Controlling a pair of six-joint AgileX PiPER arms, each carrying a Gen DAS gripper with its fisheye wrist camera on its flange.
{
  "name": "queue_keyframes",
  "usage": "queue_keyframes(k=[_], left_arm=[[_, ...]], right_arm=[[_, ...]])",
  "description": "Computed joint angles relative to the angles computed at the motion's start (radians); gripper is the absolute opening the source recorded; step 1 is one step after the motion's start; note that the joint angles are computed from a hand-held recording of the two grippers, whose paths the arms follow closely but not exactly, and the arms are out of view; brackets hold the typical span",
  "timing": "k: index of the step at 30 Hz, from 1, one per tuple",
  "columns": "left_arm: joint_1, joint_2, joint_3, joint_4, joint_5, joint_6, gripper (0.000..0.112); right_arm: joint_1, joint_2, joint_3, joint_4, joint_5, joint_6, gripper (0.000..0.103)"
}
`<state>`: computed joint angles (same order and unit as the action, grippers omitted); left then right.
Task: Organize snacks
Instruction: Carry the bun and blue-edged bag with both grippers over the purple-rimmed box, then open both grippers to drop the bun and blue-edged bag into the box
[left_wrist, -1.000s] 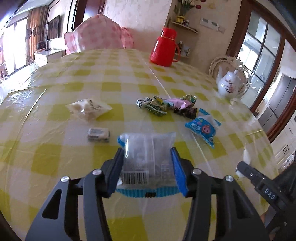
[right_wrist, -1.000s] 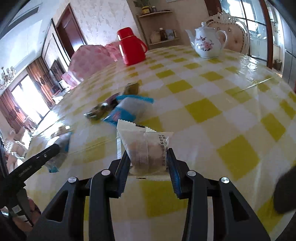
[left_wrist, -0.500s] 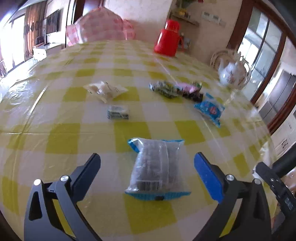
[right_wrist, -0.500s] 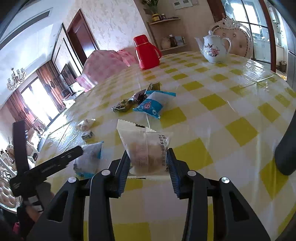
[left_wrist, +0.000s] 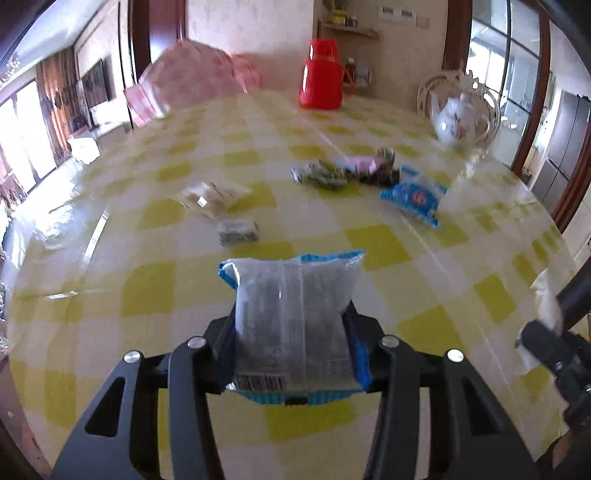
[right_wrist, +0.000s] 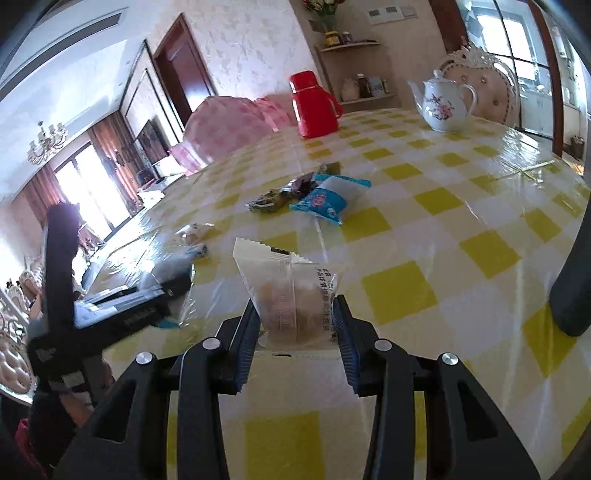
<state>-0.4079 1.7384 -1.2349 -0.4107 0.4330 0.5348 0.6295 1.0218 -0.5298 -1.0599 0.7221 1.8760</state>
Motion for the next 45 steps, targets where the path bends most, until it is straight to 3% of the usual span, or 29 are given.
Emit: queue_keyframes(k=[12, 22, 36, 45], left_arm=[[0.281, -0.186, 0.095, -0.344, 0.156, 0.451, 0.049], [0.597, -0.267, 0.134, -0.477, 0.304, 0.764, 0.049], [0.967, -0.157, 0.074, -0.52, 0.392, 1.06, 0.049], [1.114, -0.011, -0.099, -0.46, 0.415, 1.061, 0.049]], right_arm=[[0.253, 0.177, -0.212, -0.055, 0.132, 0.004, 0.04], [0.363, 0.415, -0.462, -0.049, 0.095, -0.104, 0.04], [0.447, 0.83, -0.978, 0.166, 0.045, -0.506, 0.04], [0.481, 1.065, -1.332, 0.377, 0.094, -0.817, 0.04]])
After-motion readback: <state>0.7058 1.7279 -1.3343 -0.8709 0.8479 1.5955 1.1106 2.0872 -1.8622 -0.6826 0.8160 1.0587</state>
